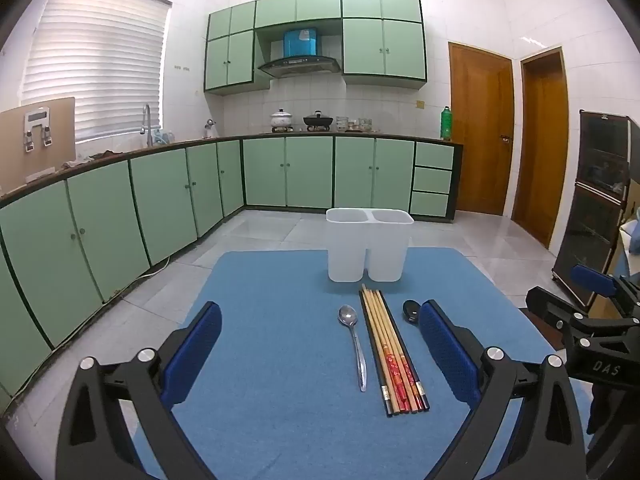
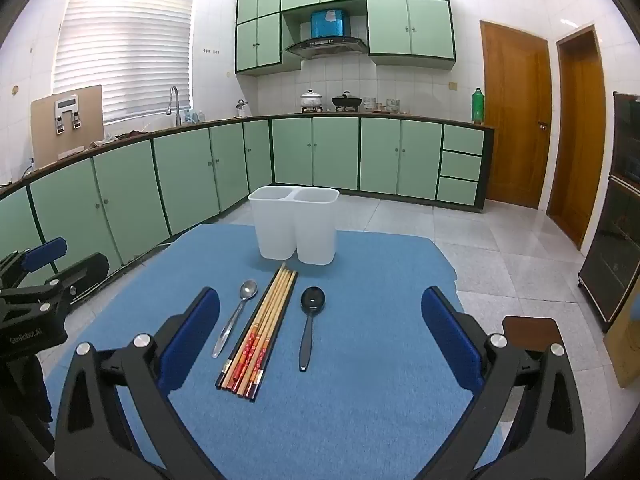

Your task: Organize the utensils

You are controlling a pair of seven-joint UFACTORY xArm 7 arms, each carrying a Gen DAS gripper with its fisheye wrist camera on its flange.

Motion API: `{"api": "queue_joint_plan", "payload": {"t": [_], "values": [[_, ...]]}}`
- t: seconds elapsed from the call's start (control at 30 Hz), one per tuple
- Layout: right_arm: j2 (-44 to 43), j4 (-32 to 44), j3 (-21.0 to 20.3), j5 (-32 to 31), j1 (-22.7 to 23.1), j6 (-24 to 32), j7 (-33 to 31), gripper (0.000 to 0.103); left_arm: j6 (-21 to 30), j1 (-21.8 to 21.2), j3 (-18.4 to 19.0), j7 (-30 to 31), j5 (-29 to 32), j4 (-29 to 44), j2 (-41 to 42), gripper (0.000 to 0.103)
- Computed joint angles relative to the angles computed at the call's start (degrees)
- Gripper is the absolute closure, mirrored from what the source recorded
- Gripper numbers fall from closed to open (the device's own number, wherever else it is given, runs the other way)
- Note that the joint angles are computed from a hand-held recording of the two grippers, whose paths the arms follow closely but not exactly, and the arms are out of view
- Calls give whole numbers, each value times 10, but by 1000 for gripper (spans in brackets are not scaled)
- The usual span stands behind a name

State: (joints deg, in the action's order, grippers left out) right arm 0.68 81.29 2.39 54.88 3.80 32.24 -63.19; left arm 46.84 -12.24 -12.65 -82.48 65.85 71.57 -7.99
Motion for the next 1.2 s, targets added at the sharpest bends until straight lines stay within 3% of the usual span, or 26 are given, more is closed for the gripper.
{"api": "queue_joint_plan", "payload": {"t": [0.53,0.6,1.2], "values": [[1,1,0,5,0,0,-2,5,-13,18,-6,1,1,-27,-21,6],[1,1,0,5,0,0,-2,5,3,12,-12,0,5,-1,0,6],[0,1,0,4,0,1,1,5,4,-2,1,-3,9,-2,1,6]]}}
